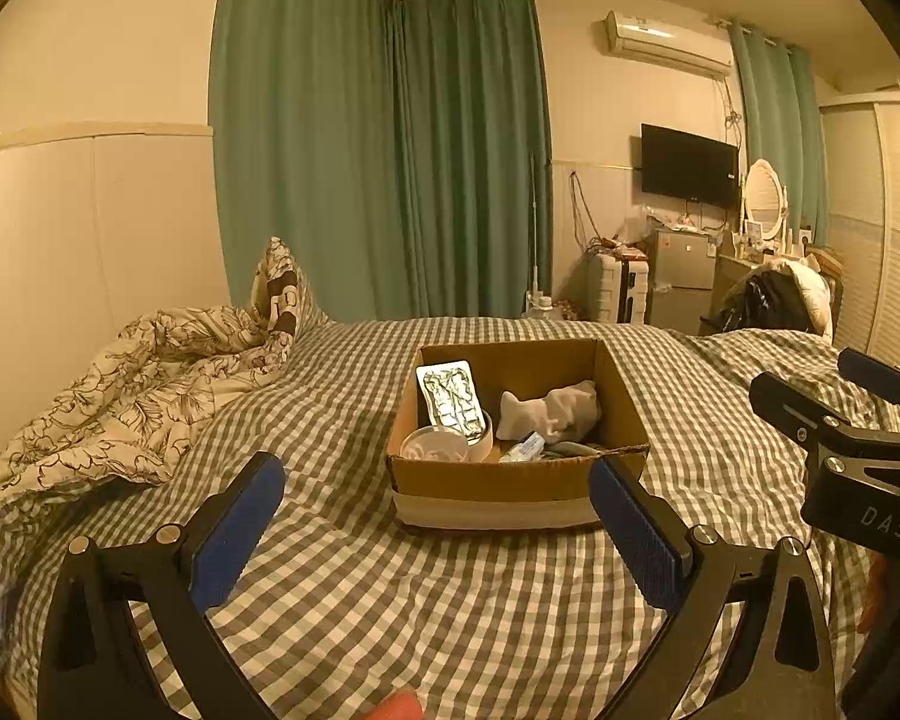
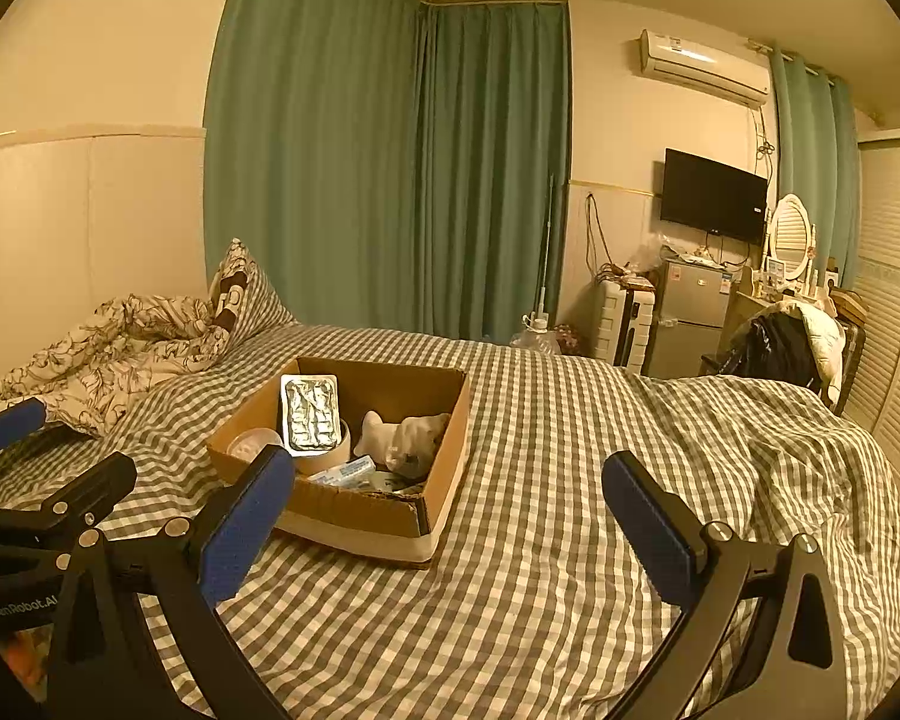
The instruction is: Organize objects
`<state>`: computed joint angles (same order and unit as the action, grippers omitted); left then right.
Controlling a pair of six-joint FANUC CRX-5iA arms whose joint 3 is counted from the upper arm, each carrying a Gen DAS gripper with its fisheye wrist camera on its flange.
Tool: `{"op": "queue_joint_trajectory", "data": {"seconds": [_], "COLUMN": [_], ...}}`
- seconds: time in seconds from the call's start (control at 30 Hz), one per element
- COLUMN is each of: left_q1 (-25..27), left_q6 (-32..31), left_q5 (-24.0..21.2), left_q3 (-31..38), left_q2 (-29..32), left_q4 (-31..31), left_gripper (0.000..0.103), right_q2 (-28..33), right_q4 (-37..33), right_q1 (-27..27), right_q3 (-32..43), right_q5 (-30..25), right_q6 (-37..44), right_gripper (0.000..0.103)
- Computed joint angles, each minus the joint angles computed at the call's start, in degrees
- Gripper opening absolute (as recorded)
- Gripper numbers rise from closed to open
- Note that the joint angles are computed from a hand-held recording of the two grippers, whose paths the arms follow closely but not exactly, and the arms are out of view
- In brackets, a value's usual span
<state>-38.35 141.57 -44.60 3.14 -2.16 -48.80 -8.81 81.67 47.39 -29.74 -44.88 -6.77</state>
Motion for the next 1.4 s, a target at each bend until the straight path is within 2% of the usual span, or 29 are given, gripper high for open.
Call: {"op": "queue_joint_trajectory", "data": {"seconds": [1.4], "left_q1": [-0.08], "left_q6": [0.15], "left_q5": [-0.37], "left_q3": [0.03], "left_q2": [0.18], "left_q4": [-0.05], "left_gripper": [0.103], "right_q2": [0.45], "right_q4": [-0.79], "right_q1": [0.20], "right_q3": [0.14], "right_q5": [0.12], "right_q6": [0.56], "right_gripper": [0.103]}}
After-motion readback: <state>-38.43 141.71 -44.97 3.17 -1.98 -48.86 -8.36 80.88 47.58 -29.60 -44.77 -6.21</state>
